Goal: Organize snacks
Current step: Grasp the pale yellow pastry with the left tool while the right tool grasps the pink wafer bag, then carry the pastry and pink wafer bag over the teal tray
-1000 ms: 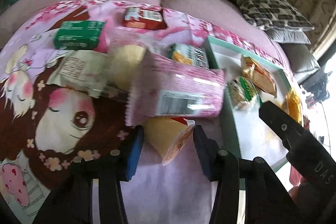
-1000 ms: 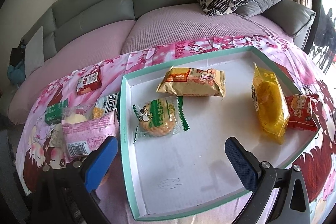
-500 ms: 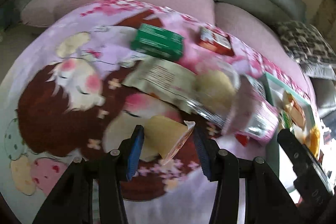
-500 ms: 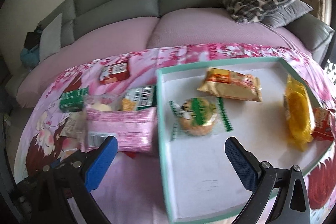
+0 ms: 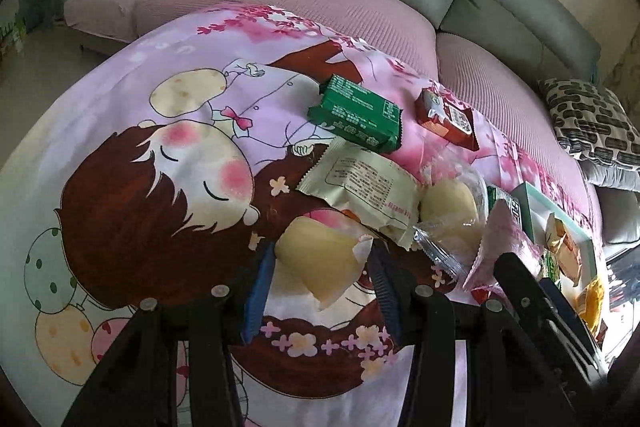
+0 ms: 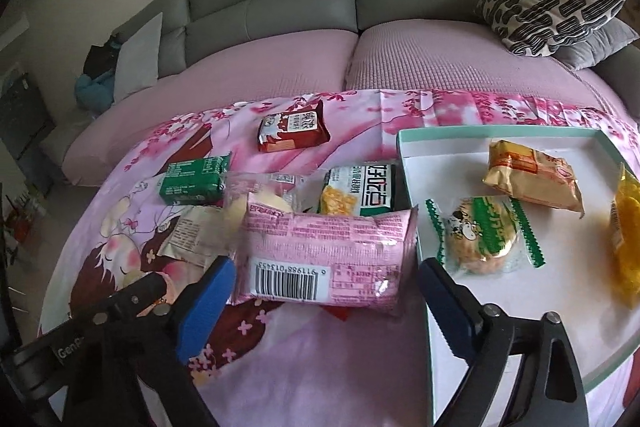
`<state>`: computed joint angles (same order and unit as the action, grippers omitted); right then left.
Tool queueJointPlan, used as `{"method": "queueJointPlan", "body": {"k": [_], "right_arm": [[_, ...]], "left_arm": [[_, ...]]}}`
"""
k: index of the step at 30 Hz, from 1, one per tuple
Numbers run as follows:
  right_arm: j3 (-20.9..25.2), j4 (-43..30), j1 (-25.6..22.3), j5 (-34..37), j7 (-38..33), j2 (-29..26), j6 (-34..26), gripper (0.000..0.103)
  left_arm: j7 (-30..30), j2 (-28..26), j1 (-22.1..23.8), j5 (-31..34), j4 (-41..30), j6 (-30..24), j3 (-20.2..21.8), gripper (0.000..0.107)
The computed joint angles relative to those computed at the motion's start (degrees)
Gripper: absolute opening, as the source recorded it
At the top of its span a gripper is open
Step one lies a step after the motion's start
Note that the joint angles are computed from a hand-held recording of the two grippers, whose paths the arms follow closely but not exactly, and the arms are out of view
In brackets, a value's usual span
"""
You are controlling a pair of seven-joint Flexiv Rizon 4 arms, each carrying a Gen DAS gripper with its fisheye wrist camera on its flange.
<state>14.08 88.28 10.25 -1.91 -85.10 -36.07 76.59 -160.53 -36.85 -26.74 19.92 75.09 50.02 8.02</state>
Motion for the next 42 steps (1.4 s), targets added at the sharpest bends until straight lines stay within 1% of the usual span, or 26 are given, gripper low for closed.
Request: {"method": "queueJointPlan", "body": {"k": [2, 5, 7, 13, 17, 23, 27, 31, 35, 38, 40, 42], "right_arm": [[0.89, -0.53, -0.32, 0.14, -0.91, -0.43, -0.35, 0.088], [0.05, -0.17, 0.64, -0.58, -1.11, -0.34, -0.04, 0.088], [1.12, -0.46, 0.07, -0.2, -2.22, -0.63, -0.19, 0.088], [0.21, -0.71, 0.68, -0.22, -1.51, -1.24, -0.3, 0.088], [0.26, -0.3, 0.65, -0.26, -1.57, -1.1, 0.21, 0.079], [1.33, -0.05, -0.33, 0.6, -1.93, -0.67, 0.94, 0.075], [4.41, -0.16, -2.8, 2.99, -3.97, 0.22, 1.99, 0.075], [4.89, 0.61, -3.45, 4.11, -5.01, 1.61, 3.73, 0.075], [4.96, 0.99, -4.12, 4.9, -5.15, 2.48, 4.37, 0.075], [3.84, 1.07, -4.28, 5.23, -4.12, 2.98, 4.68, 0.075], [1.66, 1.48, -3.45, 4.59, -2.37, 3.41, 5.27, 0.075], [-1.62, 2.09, -2.31, 3.35, 0.43, 3.87, 6.23, 0.075]], "left_arm": [[-0.46, 0.24, -0.1, 0.15, 0.25, -0.04, 0.18, 0.049], [-0.8, 0.45, 0.01, 0.17, 0.56, 0.1, 0.09, 0.049], [-0.79, 0.49, 0.07, 0.19, 0.63, 0.18, 0.0, 0.049], [-0.57, 0.44, 0.19, 0.12, 0.57, 0.22, -0.1, 0.049], [-0.79, 0.6, -0.06, 0.47, 0.43, 0.0, 0.14, 0.049], [-0.91, 0.83, -0.52, 1.68, -0.45, -0.77, 0.41, 0.049], [-1.83, 1.68, -1.36, 3.51, -0.86, -1.32, 1.06, 0.049], [-3.11, 2.6, -2.58, 6.53, -2.1, -2.12, 1.7, 0.049], [-2.8, 2.38, -3.07, 8.42, -4.32, -3.11, 1.21, 0.049], [-1.27, 1.27, -3.45, 9.22, -7.29, -4.12, 0.64, 0.049], [-0.05, 0.34, -3.63, 9.35, -9.27, -4.47, 0.33, 0.049], [1.58, -0.95, -3.85, 9.19, -11.73, -4.77, -0.05, 0.049]]}}
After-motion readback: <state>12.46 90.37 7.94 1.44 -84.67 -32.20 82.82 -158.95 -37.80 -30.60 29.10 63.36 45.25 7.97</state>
